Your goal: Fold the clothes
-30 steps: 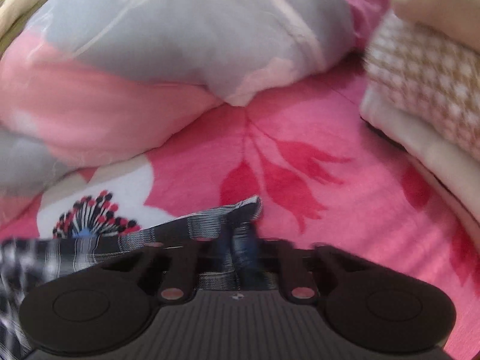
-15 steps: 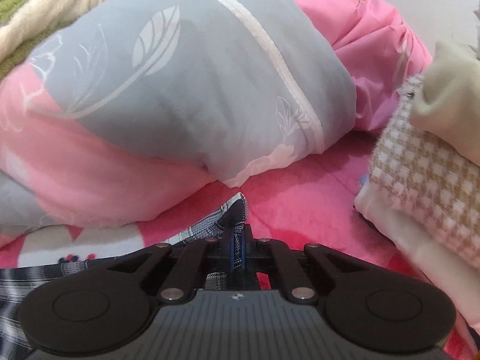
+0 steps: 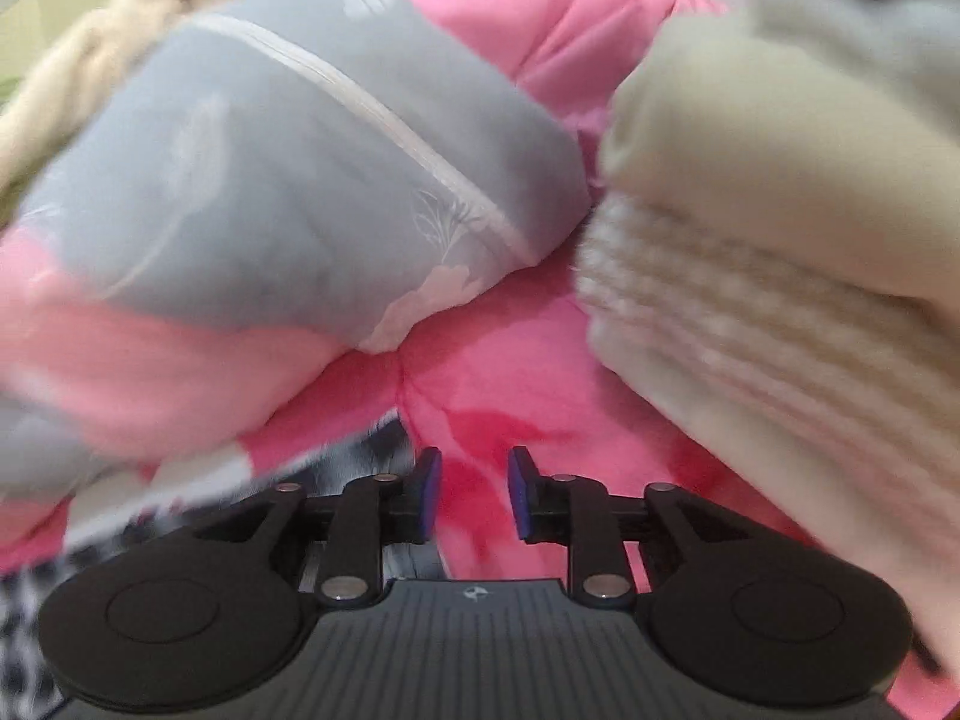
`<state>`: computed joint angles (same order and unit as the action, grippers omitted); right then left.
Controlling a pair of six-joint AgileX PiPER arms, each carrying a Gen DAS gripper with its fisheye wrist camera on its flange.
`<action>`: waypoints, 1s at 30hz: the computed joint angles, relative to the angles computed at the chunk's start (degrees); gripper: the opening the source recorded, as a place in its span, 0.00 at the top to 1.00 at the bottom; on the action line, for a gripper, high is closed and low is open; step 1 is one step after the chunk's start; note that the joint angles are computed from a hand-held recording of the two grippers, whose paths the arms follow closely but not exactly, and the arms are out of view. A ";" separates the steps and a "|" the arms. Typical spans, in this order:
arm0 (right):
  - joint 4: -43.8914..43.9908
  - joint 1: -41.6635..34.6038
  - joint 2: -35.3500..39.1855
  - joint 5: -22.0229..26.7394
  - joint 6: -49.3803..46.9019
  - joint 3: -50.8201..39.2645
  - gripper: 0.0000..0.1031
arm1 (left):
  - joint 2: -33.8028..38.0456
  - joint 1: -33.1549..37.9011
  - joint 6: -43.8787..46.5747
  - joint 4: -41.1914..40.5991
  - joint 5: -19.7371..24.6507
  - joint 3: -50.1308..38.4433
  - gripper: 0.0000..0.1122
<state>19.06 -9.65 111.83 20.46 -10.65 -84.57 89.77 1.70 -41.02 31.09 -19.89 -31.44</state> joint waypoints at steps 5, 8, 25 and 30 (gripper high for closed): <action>16.27 -6.29 -9.75 10.70 -7.03 12.30 0.68 | 0.09 0.53 -1.42 1.43 -0.56 0.07 0.48; 21.50 -8.88 -11.34 13.77 -5.86 17.62 0.68 | 0.32 1.53 -4.09 4.00 -1.63 0.09 0.48; 40.28 -5.86 -20.73 0.80 -16.23 31.60 1.00 | 1.64 7.28 -17.48 15.79 -8.50 0.53 0.49; 36.79 -5.73 -16.91 -3.24 -11.58 32.67 1.00 | 1.81 8.24 -19.28 17.55 -9.66 0.54 0.49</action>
<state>55.85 -15.38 94.92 17.22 -22.23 -51.91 91.58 9.94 -60.31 48.64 -29.55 -30.90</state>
